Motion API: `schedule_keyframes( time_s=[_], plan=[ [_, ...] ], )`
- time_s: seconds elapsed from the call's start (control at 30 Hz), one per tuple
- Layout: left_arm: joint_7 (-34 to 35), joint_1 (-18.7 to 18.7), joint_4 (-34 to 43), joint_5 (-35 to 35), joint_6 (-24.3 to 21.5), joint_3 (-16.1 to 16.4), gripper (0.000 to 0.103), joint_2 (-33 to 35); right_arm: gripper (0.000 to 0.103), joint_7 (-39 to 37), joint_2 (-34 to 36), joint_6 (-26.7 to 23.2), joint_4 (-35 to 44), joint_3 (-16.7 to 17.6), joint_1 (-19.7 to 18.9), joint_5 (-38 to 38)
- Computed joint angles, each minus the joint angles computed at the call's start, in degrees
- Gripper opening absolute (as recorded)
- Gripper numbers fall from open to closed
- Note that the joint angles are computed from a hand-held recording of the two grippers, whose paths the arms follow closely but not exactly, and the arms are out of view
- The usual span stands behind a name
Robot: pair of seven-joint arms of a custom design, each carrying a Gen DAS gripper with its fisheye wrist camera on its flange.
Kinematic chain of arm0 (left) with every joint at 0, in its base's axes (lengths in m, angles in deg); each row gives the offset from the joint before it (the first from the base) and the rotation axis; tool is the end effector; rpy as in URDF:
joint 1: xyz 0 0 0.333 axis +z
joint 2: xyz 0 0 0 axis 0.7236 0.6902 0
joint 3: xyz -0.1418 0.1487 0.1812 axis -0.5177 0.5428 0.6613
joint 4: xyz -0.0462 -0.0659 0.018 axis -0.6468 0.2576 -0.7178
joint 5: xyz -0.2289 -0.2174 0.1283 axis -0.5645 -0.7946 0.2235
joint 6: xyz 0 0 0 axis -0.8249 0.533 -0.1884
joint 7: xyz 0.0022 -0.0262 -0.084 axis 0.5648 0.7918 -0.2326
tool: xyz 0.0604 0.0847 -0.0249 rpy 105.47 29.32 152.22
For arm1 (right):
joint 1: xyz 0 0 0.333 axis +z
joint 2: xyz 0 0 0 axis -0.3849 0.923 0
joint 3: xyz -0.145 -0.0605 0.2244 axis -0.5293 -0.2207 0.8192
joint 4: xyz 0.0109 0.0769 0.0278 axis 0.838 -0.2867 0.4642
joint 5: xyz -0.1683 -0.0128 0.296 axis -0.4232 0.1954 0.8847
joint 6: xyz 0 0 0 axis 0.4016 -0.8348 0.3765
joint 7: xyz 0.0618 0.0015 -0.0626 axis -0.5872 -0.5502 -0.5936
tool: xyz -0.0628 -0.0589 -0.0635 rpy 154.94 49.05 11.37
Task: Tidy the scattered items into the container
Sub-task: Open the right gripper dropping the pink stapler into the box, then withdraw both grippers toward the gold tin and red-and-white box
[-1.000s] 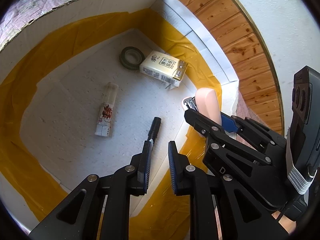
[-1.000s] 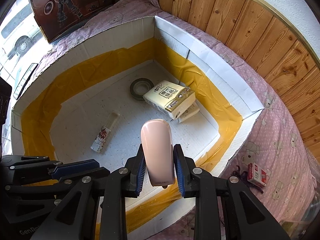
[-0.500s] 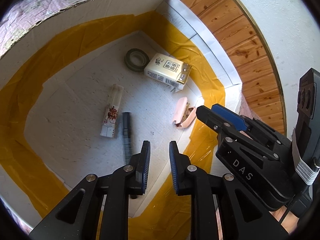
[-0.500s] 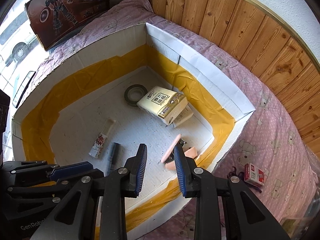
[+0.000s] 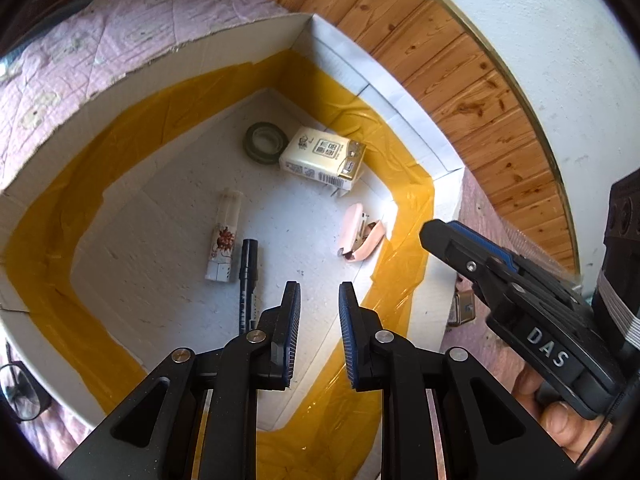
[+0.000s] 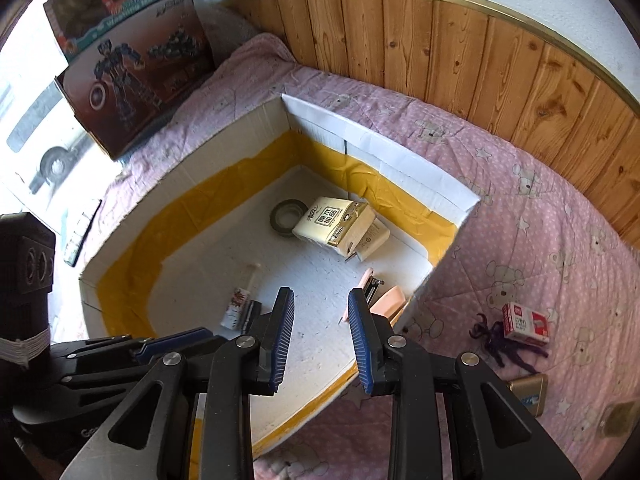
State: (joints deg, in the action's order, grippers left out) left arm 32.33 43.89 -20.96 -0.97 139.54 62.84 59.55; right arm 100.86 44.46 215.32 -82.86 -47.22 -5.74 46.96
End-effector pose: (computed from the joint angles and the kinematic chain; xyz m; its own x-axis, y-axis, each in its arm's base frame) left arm 0.5624 -0.1233 0.4132 -0.0838 -0.8677 0.4900 -0.9531 -0.0738 -0.2936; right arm 0.5402 0.2316 0.4637 0.3111 -0.9409 -0.1337 -0.8426 -0.2081 -0.4967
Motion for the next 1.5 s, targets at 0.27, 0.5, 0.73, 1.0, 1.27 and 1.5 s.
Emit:
schedule_keyframes(
  time_s=[0.27,0.5,0.73,1.0,1.27,1.5],
  plan=[
    [1.6,-1.9,-4.9,1.6,5.1,-0.4,0.021,-4.5,0.03,-10.8,-10.1,6.9,-12.6,-0.2,-0.5,18.8],
    [9.9,-3.9,-9.9,-4.0,10.7,-1.0,0.022,-9.8,0.03,-22.2,-19.7,11.1,-23.9,-5.3,3.8,35.5],
    [24.0,-8.9,-15.3,-12.4,17.0,-1.3,0.022,-15.3,0.03,-26.0,-29.1,15.9,-36.5,-11.9,7.5,43.4],
    [33.1,-12.7,-16.6,-17.8,15.3,-1.1,0.025,-16.5,0.03,-23.5,-32.3,22.1,-46.1,-20.0,10.4,44.9],
    [33.3,-14.1,-15.9,-16.8,9.7,-2.5,0.03,-13.4,0.056,-34.1,-22.9,23.1,-39.3,-28.2,15.1,66.2],
    [32.9,-13.8,-13.6,-16.5,8.7,-3.7,0.032,-9.5,0.079,-7.1,-13.8,27.5,-35.3,-12.1,-2.6,19.0]
  ],
)
